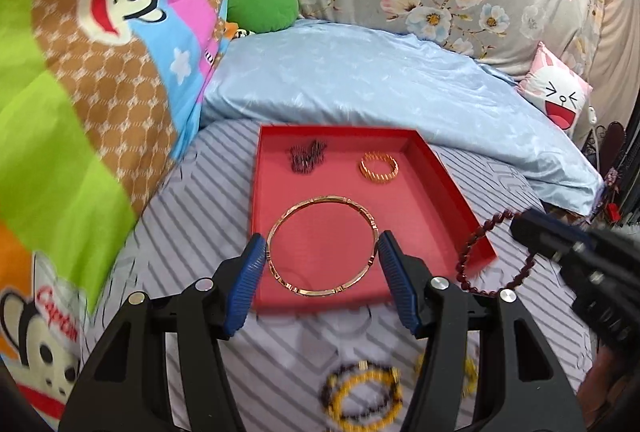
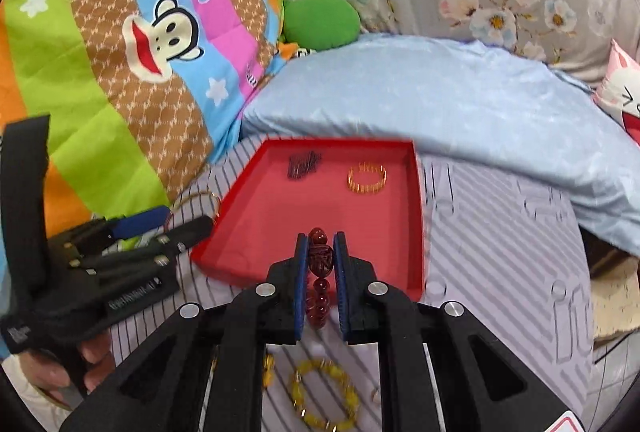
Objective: Organize jewelry
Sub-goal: 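Lift and carry the bangle and bead bracelet over the red tray, then lower both pieces into the tray and open both tools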
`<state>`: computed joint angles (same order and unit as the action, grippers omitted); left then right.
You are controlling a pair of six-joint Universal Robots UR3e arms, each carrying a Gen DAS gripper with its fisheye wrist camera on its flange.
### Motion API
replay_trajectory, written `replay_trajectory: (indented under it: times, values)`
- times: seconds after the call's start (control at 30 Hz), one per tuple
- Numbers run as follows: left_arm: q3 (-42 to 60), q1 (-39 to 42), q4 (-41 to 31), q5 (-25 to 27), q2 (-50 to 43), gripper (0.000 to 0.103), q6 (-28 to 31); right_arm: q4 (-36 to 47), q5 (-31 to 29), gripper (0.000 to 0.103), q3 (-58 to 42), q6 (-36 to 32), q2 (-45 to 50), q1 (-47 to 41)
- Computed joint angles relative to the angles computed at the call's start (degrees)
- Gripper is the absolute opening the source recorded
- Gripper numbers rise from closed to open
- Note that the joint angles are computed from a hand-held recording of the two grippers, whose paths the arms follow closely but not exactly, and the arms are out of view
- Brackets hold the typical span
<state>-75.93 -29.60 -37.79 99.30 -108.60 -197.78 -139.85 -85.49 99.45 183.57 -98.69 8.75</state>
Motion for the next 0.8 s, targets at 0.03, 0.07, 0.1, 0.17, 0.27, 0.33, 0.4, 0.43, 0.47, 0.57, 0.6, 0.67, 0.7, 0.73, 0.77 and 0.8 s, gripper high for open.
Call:
replay_trajectory:
  times: [0.03, 0.07, 0.1, 0.17, 0.27, 0.33, 0.4, 0.43, 0.47, 0.57, 0.6, 0.67, 0.7, 0.73, 0.77, 0.8]
  values:
    - [1.72, 0.35, -0.02, -0.57, -1.32, 0.056, 0.58, -0.31, -0.15, 0.012, -2.68, -0.38, 2.56, -0.03]
    - [4.35, 0.78, -0.55, -1.06, -3.24, 0.056, 0.93, -0.79, -0.07, 0.012, -4.58, -0.55, 4.62, -0.11]
    - [8.05, 1.21, -1.77, -1.33, -5.86, 0.056, 1.24, -1.02, 0.19, 0.012, -6.26, -0.68, 6.46, -0.29]
    - [13.42, 2.00, -3.19, -2.09, -9.78, 0.056, 1.89, -1.15, 0.74, 0.012, -10.27, -0.19, 11.25, -0.58]
    - [21.76, 3.14, -6.02, -3.67, -15.83, 0.056, 2.92, -1.14, 3.11, 0.012, -15.24, 0.36, 17.89, -1.55]
    - [27.36, 4.00, -8.98, -5.29, -19.69, 0.056, 3.16, -0.46, 3.72, 0.012, -18.58, 0.51, 22.20, -1.83]
    - [33.79, 4.81, -12.55, -6.69, -24.19, 0.056, 3.25, -0.09, 4.75, 0.012, -20.56, 1.07, 25.19, -2.35]
    - [36.05, 4.87, -13.96, -6.63, -25.73, 0.056, 3.25, 0.74, 5.64, 0.012, -22.27, 1.20, 27.34, -2.85]
    - [39.30, 5.05, -15.76, -6.64, -27.92, 0.056, 3.40, 1.33, 6.07, 0.012, -23.61, 1.39, 29.07, -3.18]
    - [47.15, 5.77, -20.67, -7.65, -32.88, 0.056, 3.50, 3.38, 5.73, 0.012, -27.31, 1.34, 33.72, -3.78]
    - [48.83, 5.99, -21.67, -7.96, -33.96, 0.056, 3.60, 4.57, 5.19, 0.012, -28.73, 1.10, 35.25, -3.92]
    - [54.03, 6.01, -25.02, -7.96, -36.99, 0.056, 4.23, 5.39, 4.48, 0.012, -29.79, 0.98, 36.67, -4.05]
    - [56.17, 5.95, -26.26, -7.77, -38.23, 0.056, 4.50, 5.61, 3.93, 0.012, -29.97, 0.95, 37.09, -4.08]
    - [57.80, 5.85, -27.18, -7.40, -39.25, 0.056, 4.71, 5.23, 2.97, 0.014, -29.48, 1.19, 37.11, -4.10]
    - [58.97, 5.78, -27.92, -7.13, -40.00, 0.055, 4.84, 4.88, 2.30, 0.019, -28.98, 1.32, 36.93, -4.21]
    - [59.39, 5.76, -27.94, -6.83, -40.38, 0.055, 4.75, 4.12, 1.55, 0.022, -28.11, 1.45, 36.51, -4.25]
